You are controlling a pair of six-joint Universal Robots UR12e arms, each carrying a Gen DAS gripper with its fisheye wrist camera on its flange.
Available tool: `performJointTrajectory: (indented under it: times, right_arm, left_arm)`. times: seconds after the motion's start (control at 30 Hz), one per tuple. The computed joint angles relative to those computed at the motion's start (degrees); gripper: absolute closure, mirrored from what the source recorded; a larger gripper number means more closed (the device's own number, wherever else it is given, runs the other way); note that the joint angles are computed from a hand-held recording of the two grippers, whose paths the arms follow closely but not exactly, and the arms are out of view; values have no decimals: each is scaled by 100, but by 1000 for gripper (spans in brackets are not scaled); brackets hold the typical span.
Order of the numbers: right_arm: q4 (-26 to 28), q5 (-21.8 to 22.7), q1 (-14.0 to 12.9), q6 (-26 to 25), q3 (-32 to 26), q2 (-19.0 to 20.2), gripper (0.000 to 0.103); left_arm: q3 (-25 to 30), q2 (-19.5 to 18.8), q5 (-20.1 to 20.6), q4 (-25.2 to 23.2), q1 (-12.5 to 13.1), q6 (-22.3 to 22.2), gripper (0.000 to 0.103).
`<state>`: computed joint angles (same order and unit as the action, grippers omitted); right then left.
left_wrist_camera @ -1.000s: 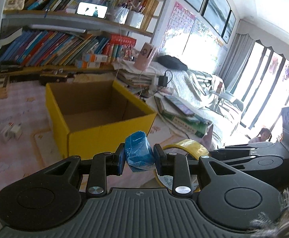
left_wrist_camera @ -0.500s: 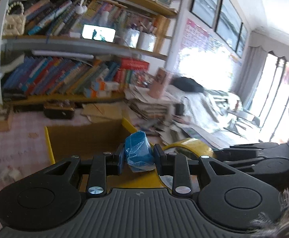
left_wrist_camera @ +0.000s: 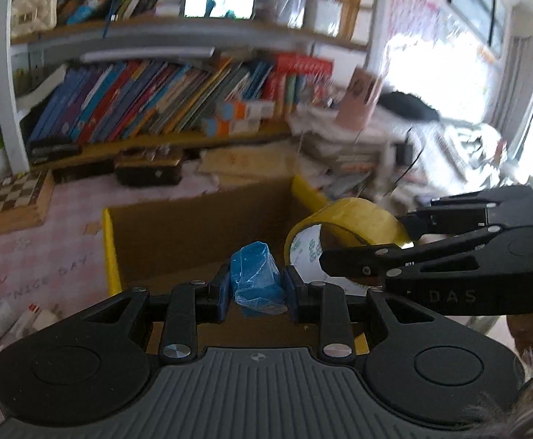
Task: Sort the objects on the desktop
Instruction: 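Carry the blue bag and yellow tape over the yellow box with both tools, then open both tools to drop the bag and tape into the yellow box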
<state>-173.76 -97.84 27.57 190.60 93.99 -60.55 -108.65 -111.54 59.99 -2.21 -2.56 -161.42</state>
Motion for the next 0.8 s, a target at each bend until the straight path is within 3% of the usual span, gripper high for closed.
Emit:
performJointTrajectory:
  times: [0.23,0.5,0.8]
  right_arm:
    - [728,398,-124,-437,-226,209,62]
    - [1212,545,-156,-803,-442,343,62]
    - [1214,464,-151,-813,-504,398,61]
  left_arm:
    - [196,-202,582,-405,-135,185,76]
    - [350,-334,909,-618,-220,324,76]
    - [336,-357,1074,-499,-244,219,72]
